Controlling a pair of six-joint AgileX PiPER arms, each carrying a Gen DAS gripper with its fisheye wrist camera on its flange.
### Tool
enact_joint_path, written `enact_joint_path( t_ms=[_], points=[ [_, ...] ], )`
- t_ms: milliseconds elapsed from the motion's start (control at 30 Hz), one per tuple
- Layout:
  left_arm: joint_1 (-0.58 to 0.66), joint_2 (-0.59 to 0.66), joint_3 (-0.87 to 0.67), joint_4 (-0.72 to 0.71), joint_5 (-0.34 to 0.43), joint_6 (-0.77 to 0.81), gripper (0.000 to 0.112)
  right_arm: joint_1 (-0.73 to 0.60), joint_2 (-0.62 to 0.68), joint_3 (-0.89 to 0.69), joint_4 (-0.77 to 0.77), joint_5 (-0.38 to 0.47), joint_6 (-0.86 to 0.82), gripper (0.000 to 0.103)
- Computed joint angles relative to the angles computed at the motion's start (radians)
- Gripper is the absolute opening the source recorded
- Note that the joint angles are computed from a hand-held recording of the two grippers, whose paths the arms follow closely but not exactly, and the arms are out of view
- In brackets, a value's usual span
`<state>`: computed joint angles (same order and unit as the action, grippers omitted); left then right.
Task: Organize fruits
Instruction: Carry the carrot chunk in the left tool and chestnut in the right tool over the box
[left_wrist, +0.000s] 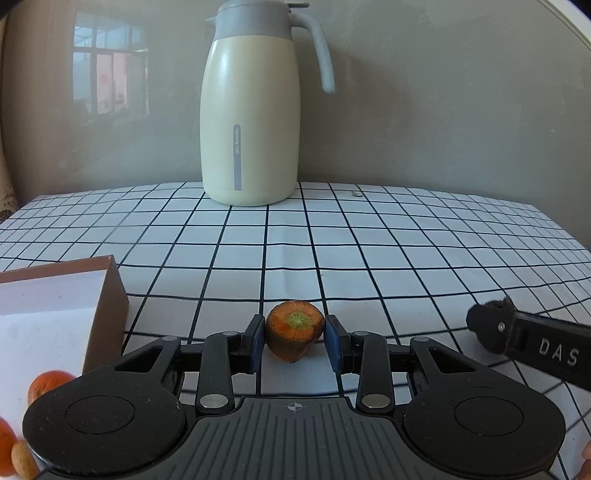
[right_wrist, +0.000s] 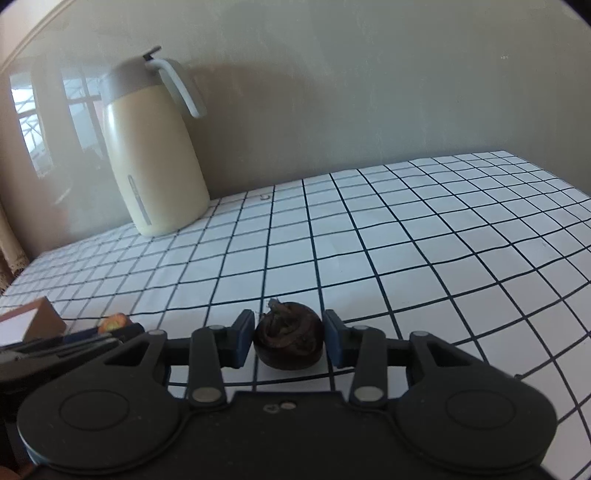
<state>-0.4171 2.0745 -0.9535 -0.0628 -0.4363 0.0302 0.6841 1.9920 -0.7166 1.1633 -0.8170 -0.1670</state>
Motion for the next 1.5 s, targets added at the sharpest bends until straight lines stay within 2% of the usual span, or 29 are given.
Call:
enact_joint_path(
  t_ms=[133,733,1033,1500],
  points=[
    [0.005,-0.036,0.050,0.028,-0.029,-0.022,0.035,0.033,-0.011,0.019,-0.027,-0.021,0.038,0.032],
    [0.083,-0.233,0.327,0.201,-0.205,-0.128,0.035,0.224,-0.049,0.056,0.089,-0.119,0.028,0.032],
    [0.195,-0.302,0.415,0.277,-0.268,-0.158,0.035,0.284,-0.022,0.028,0.041,-0.176,0.056,0.032],
    [0.410,-0.356,0.476,0.410,-0.329,-0.226,0.035,0.327,0.059,-0.109,-0.070,-0.193,0.043,0.032]
  ],
)
